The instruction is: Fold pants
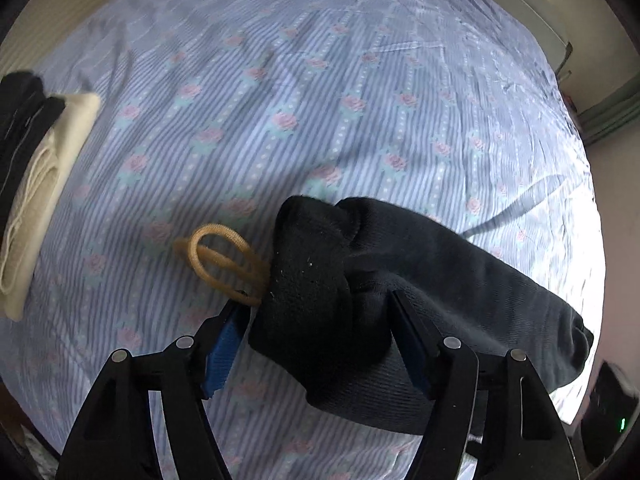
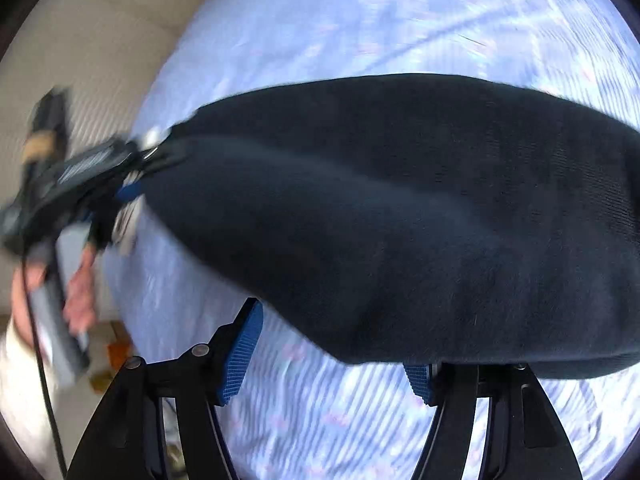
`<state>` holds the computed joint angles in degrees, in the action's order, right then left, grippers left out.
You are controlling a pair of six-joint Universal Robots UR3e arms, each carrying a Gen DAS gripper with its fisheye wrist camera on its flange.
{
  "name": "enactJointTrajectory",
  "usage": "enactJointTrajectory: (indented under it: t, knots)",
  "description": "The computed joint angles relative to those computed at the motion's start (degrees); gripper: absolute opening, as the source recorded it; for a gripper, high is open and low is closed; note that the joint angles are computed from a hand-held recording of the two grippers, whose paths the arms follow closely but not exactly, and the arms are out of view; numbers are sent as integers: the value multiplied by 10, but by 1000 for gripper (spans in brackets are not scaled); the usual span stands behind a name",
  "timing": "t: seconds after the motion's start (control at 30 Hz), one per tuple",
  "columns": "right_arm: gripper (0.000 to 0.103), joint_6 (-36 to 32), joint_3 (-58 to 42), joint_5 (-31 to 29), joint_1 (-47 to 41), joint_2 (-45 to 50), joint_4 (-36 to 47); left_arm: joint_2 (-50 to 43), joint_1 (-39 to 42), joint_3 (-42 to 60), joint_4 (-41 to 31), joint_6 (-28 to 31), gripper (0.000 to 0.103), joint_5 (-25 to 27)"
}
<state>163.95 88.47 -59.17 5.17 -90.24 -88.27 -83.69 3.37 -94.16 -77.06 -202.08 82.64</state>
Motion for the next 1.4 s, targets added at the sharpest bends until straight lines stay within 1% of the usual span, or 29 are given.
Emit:
enactJointTrajectory:
  t: [0.03,0.07,0.13,0.2,0.3,0.37,0.4,0.43,0.47,0.5,0.57,0.6,0.63,0.7,0.77,0.83,0.9,0.93,0.97,1.03,1.1,1.13,1.17,1.23,1.27,1.3,1.4]
  knots:
    - [68,-16,4,-5,2,-9,15,9,-2,-9,-5,1,73,4]
    - [68,-15,13,-12,4,-12,14,16,-8,-18,-12,4,75,12]
    - [67,4,29,-19,3,-10,7,27,-22,-35,-28,7,77,32]
    - [67,33,42,-18,-3,-15,3,42,-21,-58,-40,12,79,37]
    - [67,31,23,-24,-15,-45,51,72,-2,-73,-75,11,81,38]
    - [67,31,20,-11,-36,-84,90,86,-5,-51,-109,6,80,51]
    - [67,25,23,-4,-70,-129,116,88,-27,-27,-126,-2,79,75]
    - [67,23,23,-6,-95,-155,126,83,-57,-1,-139,-10,79,105]
    - [67,26,24,-12,-125,-188,139,75,-94,28,-152,-18,80,137]
    - [67,21,22,-22,-176,-228,157,67,-133,57,-162,-26,82,159]
    - [69,3,23,-45,-266,-277,168,45,-188,101,-170,-35,83,169]
    - [76,-3,28,-55,-299,-292,161,31,-209,120,-170,-37,83,169]
    - [78,-11,38,-69,-340,-306,141,4,-237,152,-168,-44,83,169]
    - [78,-19,50,-100,-396,-294,100,-38,-274,185,-142,-53,83,156]
    - [78,-23,55,-96,-440,-269,82,-95,-299,239,-135,-63,83,150]
    - [79,-1,69,-73,-471,-245,61,-146,-316,282,-118,-72,83,137]
    - [79,21,72,-62,-481,-207,43,-201,-332,346,-124,-78,82,133]
    - [79,41,76,-56,-463,-188,24,-224,-341,377,-130,-82,82,133]
    - [79,37,78,-47,-464,-173,18,-239,-345,397,-133,-82,82,133]
    - [79,51,97,-51,-442,-150,-12,-270,-354,443,-147,-89,82,137]
    - [78,56,128,-69,-430,-135,-42,-291,-357,479,-165,-91,82,140]
    - [78,56,143,-64,-436,-130,-50,-301,-359,497,-177,-94,82,144]
    - [79,64,160,-56,-439,-131,-58,-300,-359,496,-178,-93,82,145]
    - [86,63,191,-21,-477,-133,-49,-301,-360,498,-185,-95,82,149]
    - [87,50,221,-15,-496,-150,-45,-301,-361,495,-187,-95,82,151]
    - [87,44,229,-11,-503,-147,-47,-304,-363,497,-191,-94,82,156]
    - [87,46,238,-3,-493,-133,-77,-292,-368,466,-181,-90,82,159]
